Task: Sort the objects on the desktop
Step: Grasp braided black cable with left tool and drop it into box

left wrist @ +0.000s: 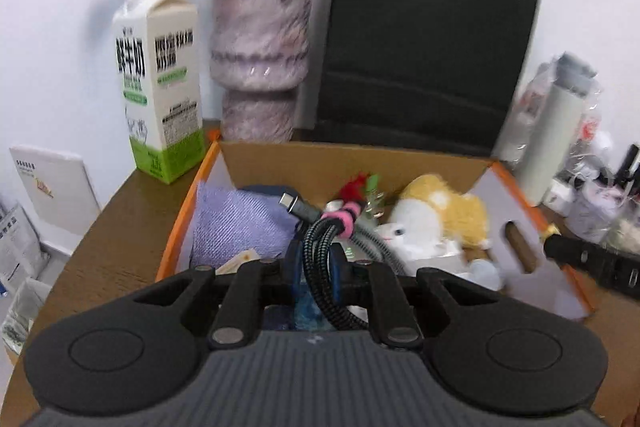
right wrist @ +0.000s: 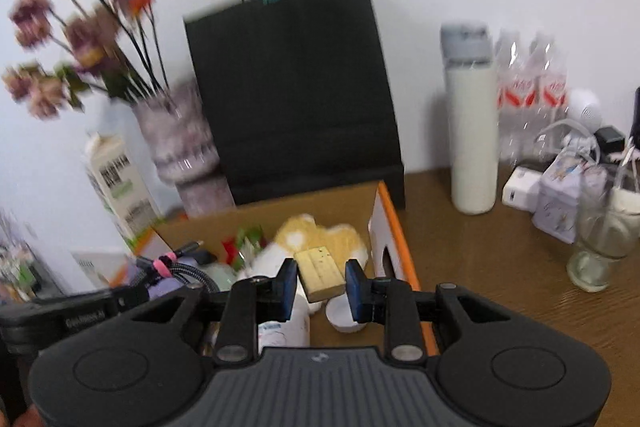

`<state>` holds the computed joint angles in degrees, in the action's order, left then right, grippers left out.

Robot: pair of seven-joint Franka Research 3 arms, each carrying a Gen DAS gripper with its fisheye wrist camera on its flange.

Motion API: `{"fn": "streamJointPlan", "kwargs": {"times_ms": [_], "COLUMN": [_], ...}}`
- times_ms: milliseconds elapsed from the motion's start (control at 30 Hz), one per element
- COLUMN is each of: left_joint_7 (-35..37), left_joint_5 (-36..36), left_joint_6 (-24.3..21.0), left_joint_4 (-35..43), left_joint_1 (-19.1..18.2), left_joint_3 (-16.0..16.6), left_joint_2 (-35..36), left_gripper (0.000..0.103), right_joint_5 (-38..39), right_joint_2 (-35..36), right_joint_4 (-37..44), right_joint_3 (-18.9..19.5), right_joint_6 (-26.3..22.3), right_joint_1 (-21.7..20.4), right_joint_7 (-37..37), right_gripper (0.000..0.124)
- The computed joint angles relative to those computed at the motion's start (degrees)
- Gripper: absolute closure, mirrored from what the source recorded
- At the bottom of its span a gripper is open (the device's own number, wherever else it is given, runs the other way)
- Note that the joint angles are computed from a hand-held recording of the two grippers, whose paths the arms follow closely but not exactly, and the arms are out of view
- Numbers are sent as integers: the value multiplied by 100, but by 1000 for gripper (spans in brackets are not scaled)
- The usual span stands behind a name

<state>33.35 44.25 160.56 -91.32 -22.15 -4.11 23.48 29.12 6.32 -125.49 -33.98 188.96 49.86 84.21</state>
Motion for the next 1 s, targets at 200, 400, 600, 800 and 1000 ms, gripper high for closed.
{"fn": "streamJointPlan", "kwargs": {"times_ms": [200, 400, 600, 800, 1000], "left_joint_7": [961, 1229, 458, 471, -27], "left_joint_5": [6, -193, 444, 139, 736], "left_joint_6": [-201, 49, 416, -239, -764], "left_joint_4": [102, -43, -190, 48, -11], "left_joint_1": [119, 86, -129, 78, -220], "left_joint_3": [-190, -143, 292, -8, 157], "left_joint_2": [188, 66, -161, -77, -292], "left_gripper": [86, 59, 17, 3, 3], "right_joint_5": [-596, -1188, -1643, -2031, -2504], "right_joint_2": [901, 1105, 782, 574, 471], "right_joint_4": [451, 490, 254, 148, 58], "right_joint_3": [-838, -1489, -1713, -1748, -2085], "right_joint_6": [-615, -952, -609, -463, -400], "right_joint_1": [695, 1203, 1363, 1340, 1732], "right_joint_7": [604, 1266, 1678, 2045, 2340], "right_gripper": [99, 88, 67, 60, 59]}}
